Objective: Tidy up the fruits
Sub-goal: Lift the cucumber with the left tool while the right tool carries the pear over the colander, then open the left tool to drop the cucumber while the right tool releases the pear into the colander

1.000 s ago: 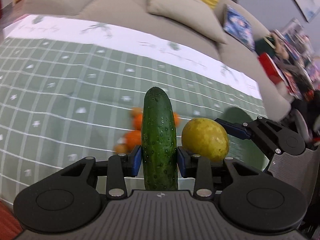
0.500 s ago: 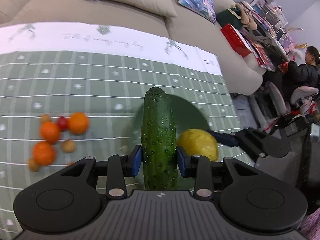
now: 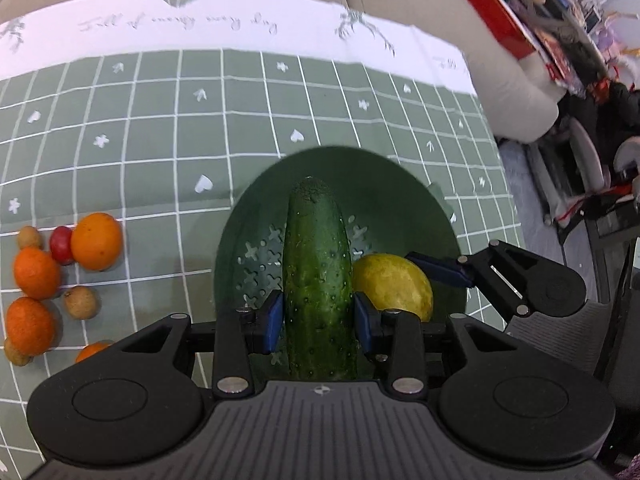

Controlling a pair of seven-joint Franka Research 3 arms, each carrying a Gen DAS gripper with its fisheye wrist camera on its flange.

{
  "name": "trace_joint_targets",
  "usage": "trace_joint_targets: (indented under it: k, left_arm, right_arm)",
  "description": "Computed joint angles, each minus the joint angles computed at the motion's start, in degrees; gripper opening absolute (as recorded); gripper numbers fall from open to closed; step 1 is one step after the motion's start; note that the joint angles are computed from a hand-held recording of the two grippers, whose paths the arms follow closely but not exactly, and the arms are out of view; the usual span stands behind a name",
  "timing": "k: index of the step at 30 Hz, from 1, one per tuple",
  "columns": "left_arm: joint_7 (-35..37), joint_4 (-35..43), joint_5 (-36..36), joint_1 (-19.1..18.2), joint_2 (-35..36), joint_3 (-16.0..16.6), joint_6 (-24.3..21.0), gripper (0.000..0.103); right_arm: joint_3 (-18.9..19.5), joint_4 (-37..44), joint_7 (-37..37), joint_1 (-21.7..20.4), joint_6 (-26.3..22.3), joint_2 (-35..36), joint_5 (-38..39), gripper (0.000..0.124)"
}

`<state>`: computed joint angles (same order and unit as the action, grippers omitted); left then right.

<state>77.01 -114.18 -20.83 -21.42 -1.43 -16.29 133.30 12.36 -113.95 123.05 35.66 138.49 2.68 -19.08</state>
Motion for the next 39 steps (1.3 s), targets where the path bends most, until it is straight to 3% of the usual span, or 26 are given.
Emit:
trace_joint_targets:
  k: [9, 17, 20, 22, 23, 24, 31, 34, 39]
  left_arm:
    - [-0.13, 2.77, 0.61, 0.52, 4.47, -0.75, -3.16, 0.041]
    - [-0.55, 5.01, 8.71, -0.26, 5.82, -1.56, -4.79, 0.041]
    - [-0.99, 5.53, 9.85, -0.31, 5.98, -1.64, -5.67, 0.045]
    - [-0.43, 6.0, 8.19, -0.03, 6.23, -1.66, -6.21, 0.054]
    - [-0.15, 5.88, 7.74, 0.11, 5.94, -1.63, -6.37, 0.054]
    - [0.3, 5.41, 7.3, 0.24, 5.35, -1.59, -6.03, 0.055]
    - [4.76, 0.73, 2.13, 1.01, -1.46, -0.08, -3.48, 0.055]
    - [6.16, -2.91, 2.93, 0.83, -6.22, 0.91, -0.72, 0.055]
    - [5.92, -10.03, 7.99, 0.65, -14.45, 2.51, 4.49, 0.056]
  right_arm:
    - [-0.24, 0.83, -3.03, 0.2, -0.84, 1.63, 2.18, 0.061]
    - [-1.26, 4.13, -4.59, 0.83, -2.31, 5.27, 3.58, 0.062]
    - [-1.5, 6.01, -5.47, 1.18, -4.32, 6.27, 4.38, 0.062]
    - [-1.61, 7.15, -6.36, 1.4, -5.52, 6.61, 4.74, 0.065]
    - [-1.72, 7.7, -6.53, 1.65, -6.36, 6.71, 4.19, 0.074]
    - [-1.8, 8.32, -6.66, 1.87, -7.1, 6.77, 3.67, 0.08]
    - [-1.97, 12.87, -5.53, 3.38, -13.24, 6.61, -0.11, 0.08]
    - [-1.84, 14.22, -1.27, 4.17, -14.16, 6.18, -2.06, 0.08]
    - [-1.01, 14.42, 8.53, 5.28, -11.59, 5.08, -4.3, 0.086]
